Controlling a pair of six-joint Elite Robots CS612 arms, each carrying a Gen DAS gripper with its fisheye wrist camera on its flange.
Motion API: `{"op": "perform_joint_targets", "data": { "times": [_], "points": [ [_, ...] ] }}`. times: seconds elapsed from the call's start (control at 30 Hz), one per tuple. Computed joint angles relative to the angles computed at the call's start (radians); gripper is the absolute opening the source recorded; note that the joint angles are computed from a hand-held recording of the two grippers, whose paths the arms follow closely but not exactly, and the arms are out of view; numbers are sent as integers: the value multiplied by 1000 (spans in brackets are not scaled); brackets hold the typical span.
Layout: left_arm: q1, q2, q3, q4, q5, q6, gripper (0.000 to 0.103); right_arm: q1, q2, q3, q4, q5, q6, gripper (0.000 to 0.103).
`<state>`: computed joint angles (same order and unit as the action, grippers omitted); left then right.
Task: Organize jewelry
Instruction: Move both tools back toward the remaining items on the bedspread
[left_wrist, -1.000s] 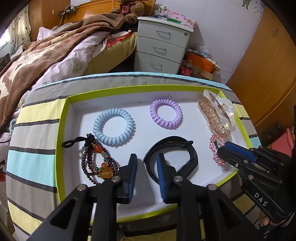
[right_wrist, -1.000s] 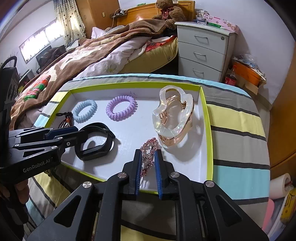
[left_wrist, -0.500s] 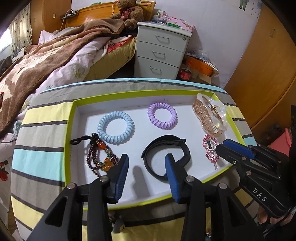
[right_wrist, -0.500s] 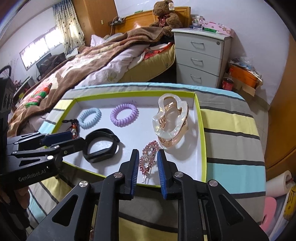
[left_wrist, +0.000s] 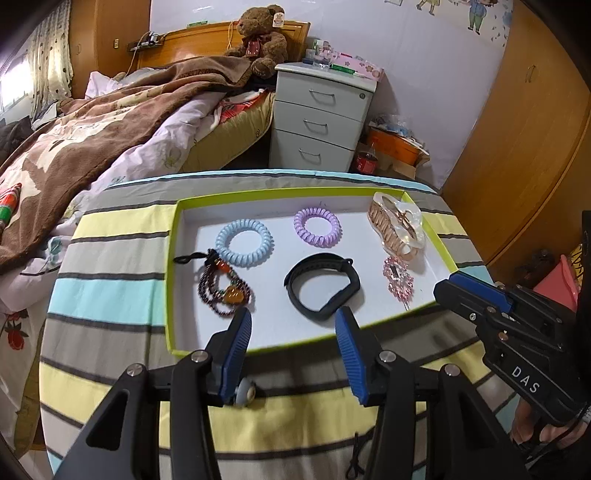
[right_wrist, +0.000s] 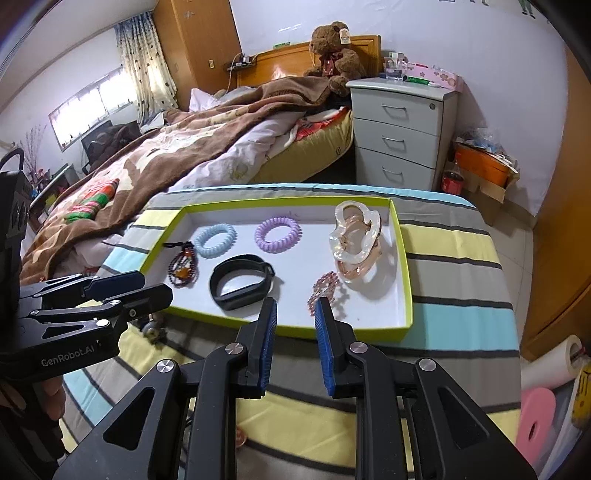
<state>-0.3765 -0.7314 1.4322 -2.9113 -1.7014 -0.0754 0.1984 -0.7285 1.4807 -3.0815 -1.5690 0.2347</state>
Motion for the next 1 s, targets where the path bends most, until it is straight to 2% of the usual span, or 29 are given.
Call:
{"op": "perform_joint_targets", "data": {
  "times": [0.43,0.6,1.0],
  "points": [
    [10,-52,101,-87,19,-15,51,22,-28,68,-69,-4,25,23],
    [27,-63,138,-120,9,-34,55,29,-29,94,-80,10,40,27],
    [77,-60,184,-140,-24,-95,64,52,-9,94,0,28,2,30]
  ]
}}
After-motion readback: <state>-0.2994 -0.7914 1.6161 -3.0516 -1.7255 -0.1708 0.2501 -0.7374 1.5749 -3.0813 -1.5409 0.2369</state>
